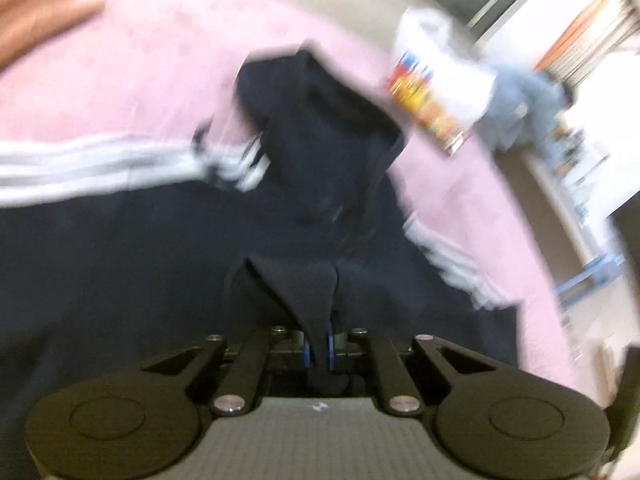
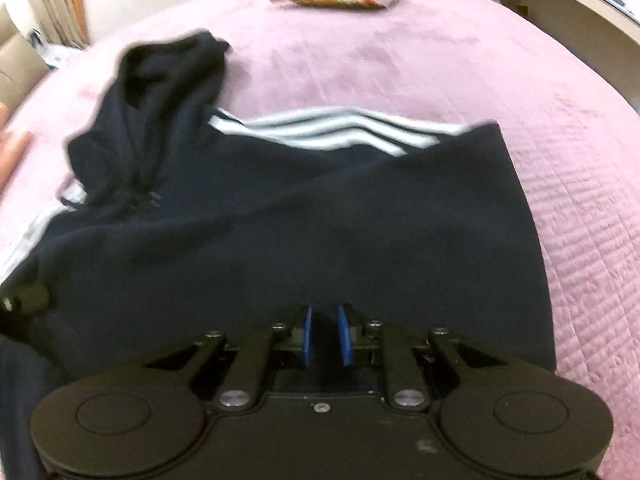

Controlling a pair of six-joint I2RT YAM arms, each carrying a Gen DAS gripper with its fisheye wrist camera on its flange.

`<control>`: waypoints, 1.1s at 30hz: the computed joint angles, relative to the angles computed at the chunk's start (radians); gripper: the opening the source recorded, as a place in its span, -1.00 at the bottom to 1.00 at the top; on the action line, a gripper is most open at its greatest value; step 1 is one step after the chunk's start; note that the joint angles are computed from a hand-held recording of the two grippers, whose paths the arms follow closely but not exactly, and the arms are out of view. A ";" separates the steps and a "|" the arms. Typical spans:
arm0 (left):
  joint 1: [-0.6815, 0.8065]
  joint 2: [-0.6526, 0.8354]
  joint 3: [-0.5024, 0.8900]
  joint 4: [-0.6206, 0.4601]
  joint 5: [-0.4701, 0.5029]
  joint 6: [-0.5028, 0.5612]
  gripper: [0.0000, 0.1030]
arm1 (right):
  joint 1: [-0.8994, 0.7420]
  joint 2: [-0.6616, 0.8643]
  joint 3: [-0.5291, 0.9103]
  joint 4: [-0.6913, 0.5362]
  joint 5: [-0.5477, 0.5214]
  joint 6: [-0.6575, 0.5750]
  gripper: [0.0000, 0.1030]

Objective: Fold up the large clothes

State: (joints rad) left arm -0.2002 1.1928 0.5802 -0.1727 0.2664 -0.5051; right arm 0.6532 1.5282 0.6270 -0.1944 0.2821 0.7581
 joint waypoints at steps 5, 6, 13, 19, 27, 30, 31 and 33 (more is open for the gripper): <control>0.118 -0.133 0.053 -0.101 -0.060 0.110 -0.83 | 0.080 -0.055 0.050 -0.029 0.063 0.033 -0.61; 0.150 -0.134 0.055 -0.122 -0.073 0.137 -0.83 | 0.090 -0.052 0.059 -0.024 0.067 0.040 -0.61; 0.191 0.088 -0.024 -0.090 -0.288 0.355 -0.14 | 0.093 0.209 0.186 -0.085 0.046 0.077 -0.58; 0.143 -0.185 -0.034 -0.187 -0.373 0.323 -0.11 | 0.070 0.098 0.169 -0.095 0.020 -0.006 -0.51; 0.020 0.109 0.000 -0.118 -0.166 0.232 -0.46 | 0.147 0.181 0.265 -0.252 0.070 0.036 -0.39; 0.003 0.106 -0.047 -0.068 -0.206 0.201 -0.65 | 0.126 0.250 0.297 -0.269 0.014 0.019 -0.37; 0.006 0.089 -0.044 -0.089 -0.202 0.200 -0.64 | 0.112 0.257 0.322 -0.296 -0.004 0.009 -0.37; 0.028 -0.008 -0.075 -0.131 -0.189 0.199 -0.64 | 0.081 0.264 0.341 -0.311 -0.041 0.006 -0.36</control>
